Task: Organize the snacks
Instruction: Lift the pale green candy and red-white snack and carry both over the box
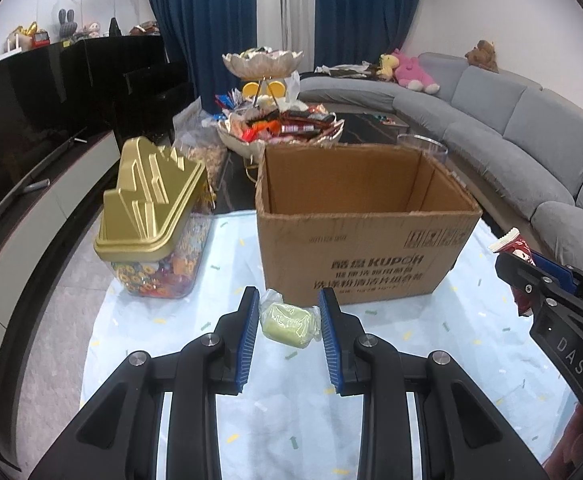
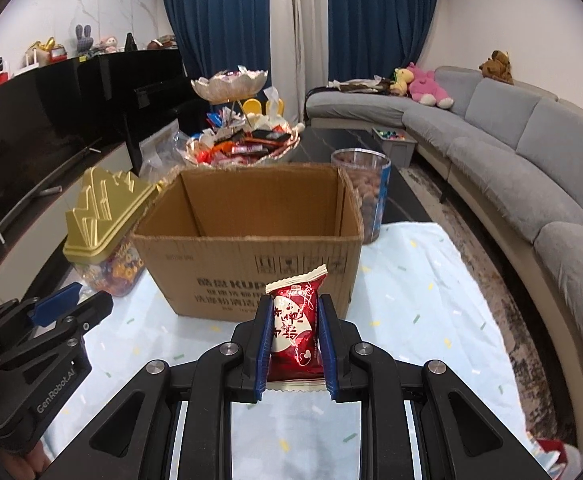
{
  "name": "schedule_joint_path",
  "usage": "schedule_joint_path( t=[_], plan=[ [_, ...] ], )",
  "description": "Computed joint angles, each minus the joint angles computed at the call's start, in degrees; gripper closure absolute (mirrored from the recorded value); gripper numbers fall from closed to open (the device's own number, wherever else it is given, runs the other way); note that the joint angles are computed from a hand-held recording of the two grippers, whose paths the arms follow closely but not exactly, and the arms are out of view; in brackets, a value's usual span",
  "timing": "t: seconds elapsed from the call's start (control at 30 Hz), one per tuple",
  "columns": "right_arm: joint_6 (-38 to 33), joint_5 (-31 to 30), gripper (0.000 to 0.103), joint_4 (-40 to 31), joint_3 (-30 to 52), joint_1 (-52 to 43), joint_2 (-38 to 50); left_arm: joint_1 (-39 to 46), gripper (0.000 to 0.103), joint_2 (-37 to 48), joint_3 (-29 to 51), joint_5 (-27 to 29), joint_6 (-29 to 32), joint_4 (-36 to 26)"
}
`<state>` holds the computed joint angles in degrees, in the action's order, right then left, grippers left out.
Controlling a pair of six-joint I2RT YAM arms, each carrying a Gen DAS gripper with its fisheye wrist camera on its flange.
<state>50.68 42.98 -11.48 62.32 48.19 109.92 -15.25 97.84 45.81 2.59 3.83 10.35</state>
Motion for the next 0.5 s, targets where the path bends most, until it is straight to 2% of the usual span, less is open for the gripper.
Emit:
schedule_joint_path(
  t=[0.5],
  plan=[
    [-6.4, -0.3, 0.08, -2.1, 3.3, -3.0, -4.8, -2.8, 0.073, -1.1, 9.8, -1.3, -0.8, -6.7]
  ],
)
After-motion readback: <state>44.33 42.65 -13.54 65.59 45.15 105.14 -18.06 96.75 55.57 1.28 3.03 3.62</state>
